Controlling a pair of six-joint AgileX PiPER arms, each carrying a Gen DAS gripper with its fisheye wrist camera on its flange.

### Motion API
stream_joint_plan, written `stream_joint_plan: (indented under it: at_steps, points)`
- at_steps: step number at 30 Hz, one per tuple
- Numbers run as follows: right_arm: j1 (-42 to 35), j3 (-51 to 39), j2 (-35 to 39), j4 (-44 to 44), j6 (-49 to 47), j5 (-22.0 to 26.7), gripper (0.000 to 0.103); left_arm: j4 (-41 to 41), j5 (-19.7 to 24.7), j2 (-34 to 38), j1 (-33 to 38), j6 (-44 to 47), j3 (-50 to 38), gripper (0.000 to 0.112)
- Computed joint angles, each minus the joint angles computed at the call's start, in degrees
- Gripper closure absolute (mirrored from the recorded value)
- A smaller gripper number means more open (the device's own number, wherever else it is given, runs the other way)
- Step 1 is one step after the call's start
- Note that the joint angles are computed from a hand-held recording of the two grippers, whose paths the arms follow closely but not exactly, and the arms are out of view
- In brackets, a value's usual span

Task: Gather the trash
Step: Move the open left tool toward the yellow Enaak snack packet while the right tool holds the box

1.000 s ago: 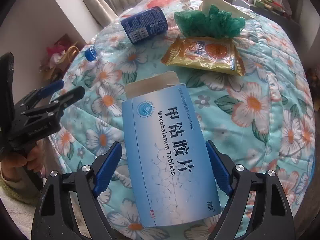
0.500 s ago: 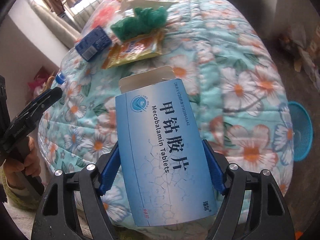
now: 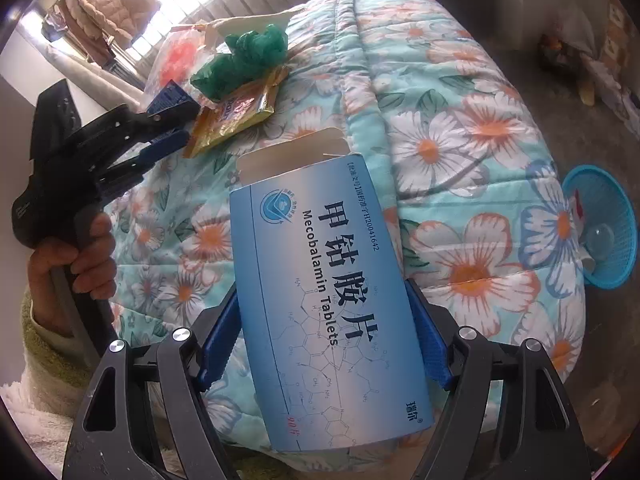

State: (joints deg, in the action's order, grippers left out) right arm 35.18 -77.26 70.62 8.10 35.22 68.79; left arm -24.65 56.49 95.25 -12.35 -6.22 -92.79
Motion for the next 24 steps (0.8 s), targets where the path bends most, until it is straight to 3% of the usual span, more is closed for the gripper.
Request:
stream_joint_plan:
  at_steps: [6, 11, 24]
  points:
    - [-0.37, 1.2, -0.89, 0.33, -0.44, -0.76, 0.031, 0.48, 0.25, 3.62, -0.65, -3.58, -1.92, 0.087]
    - [-0.31, 3.11, -2.95, 0.11, 0.59, -1.69, 0.031, 4.06, -0.36, 3.35, -2.83, -5.25, -1.63, 0.109]
    - [1.13, 3.24, -4.34, -1.45, 2.02, -0.97, 0.031, 7.15, -2.66, -5.79, -4.34, -4.62, 6.4, 0.112]
